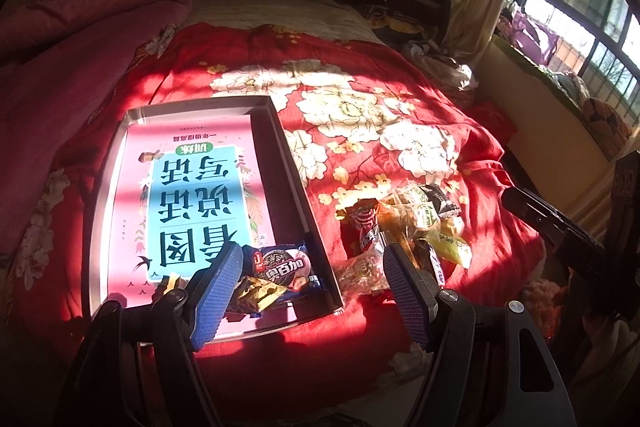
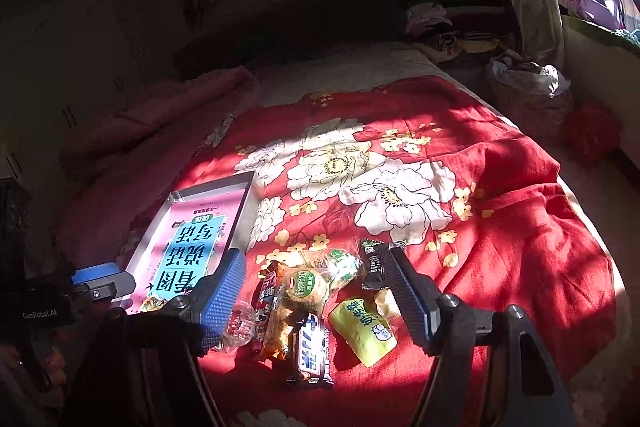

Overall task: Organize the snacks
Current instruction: 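Withdraw both open tools from the tray back over the snack pile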

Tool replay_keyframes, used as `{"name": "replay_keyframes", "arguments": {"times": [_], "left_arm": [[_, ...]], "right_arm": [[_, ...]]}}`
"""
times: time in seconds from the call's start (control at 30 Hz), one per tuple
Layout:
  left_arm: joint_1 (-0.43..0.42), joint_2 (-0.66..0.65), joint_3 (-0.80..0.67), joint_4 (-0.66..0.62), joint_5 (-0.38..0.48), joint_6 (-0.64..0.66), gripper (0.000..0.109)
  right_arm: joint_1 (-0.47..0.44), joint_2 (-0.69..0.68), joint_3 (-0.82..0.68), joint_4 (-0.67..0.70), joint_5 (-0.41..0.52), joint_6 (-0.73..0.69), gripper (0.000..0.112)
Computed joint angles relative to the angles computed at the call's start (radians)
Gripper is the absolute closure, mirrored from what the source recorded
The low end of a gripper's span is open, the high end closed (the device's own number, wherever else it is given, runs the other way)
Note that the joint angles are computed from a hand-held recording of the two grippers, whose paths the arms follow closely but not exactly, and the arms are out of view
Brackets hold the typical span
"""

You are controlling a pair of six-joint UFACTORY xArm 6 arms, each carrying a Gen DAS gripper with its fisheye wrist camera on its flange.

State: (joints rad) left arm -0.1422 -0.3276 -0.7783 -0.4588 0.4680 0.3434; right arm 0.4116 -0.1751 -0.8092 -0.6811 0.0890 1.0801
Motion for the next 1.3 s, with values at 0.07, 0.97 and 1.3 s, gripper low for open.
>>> {"name": "replay_keyframes", "arguments": {"times": [0.07,0.97,1.3], "left_arm": [[-0.014,0.004,0.0,0.003,0.002,0.01,0.034],[-0.145,0.137,-0.032,0.304,0.021,-0.017,0.034],[-0.148,0.221,-0.098,0.293,0.044,0.042,0.049]], "right_arm": [[0.0,-0.012,0.019,0.035,-0.002,-0.026,0.041],[0.116,-0.005,0.107,0.713,0.098,-0.621,0.042],[0.173,0.079,0.056,1.079,0.114,-0.993,0.067]]}}
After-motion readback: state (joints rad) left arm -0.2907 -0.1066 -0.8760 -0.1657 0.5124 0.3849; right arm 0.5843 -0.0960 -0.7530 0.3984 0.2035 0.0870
